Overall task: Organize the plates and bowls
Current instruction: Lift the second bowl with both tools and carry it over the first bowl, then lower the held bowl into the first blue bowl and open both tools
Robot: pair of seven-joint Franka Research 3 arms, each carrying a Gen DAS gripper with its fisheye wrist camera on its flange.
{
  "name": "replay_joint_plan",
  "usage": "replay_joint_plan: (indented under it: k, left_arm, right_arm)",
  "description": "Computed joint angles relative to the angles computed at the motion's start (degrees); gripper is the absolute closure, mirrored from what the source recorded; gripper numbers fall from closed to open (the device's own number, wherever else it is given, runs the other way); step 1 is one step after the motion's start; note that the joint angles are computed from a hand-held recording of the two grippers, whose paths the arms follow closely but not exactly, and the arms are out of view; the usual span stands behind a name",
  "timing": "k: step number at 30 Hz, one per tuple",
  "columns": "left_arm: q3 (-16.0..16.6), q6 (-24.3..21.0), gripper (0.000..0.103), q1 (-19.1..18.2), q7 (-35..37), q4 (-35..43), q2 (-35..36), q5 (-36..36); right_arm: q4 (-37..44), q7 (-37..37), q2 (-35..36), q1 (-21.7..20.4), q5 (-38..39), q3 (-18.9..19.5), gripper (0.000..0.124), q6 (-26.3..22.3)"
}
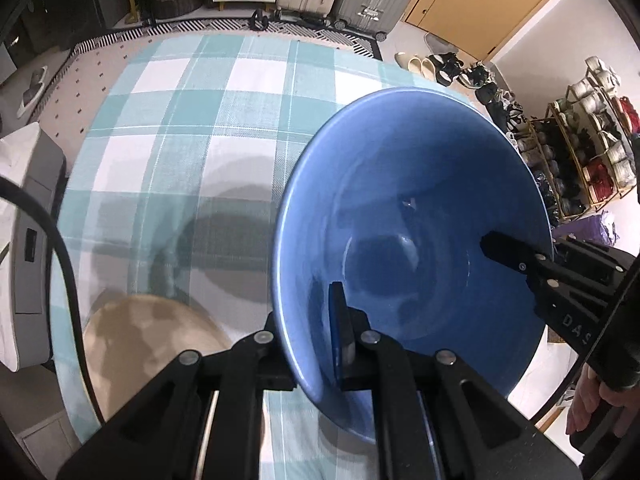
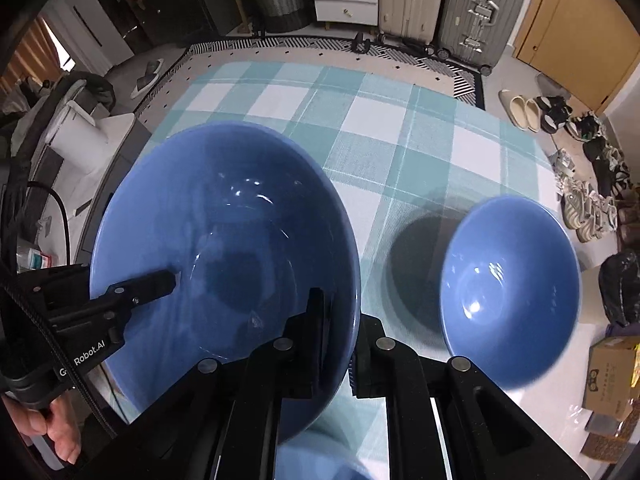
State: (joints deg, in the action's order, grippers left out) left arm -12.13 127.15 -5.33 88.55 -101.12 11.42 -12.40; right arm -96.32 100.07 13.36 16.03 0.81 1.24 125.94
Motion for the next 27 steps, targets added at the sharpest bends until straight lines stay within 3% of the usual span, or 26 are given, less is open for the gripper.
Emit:
replay_joint_plan:
  k: [13,19,27]
  left_arm:
    - [0.3,1.7,0.095,-3.8,1.3,-13.2,-13.4,-1.8]
    - [0.8,1.9,0.095,-6.3,1.5,-18.0,-17.6,-2.2]
    - [1.0,4.2,0.095,-9.3,0.0,-24.0,-21.6,-1.3]
  right_arm:
    - [-21.5,6.9,-22.1,-0.9,-2.2,3.0,0.115,2.5]
    - [-32.9,7.5,-32.2,-2.2,2.1,3.9,0.115,5.3]
    - [-42.9,7.9,-39.7,-3.4,5.1,5.3,0.114,7.9]
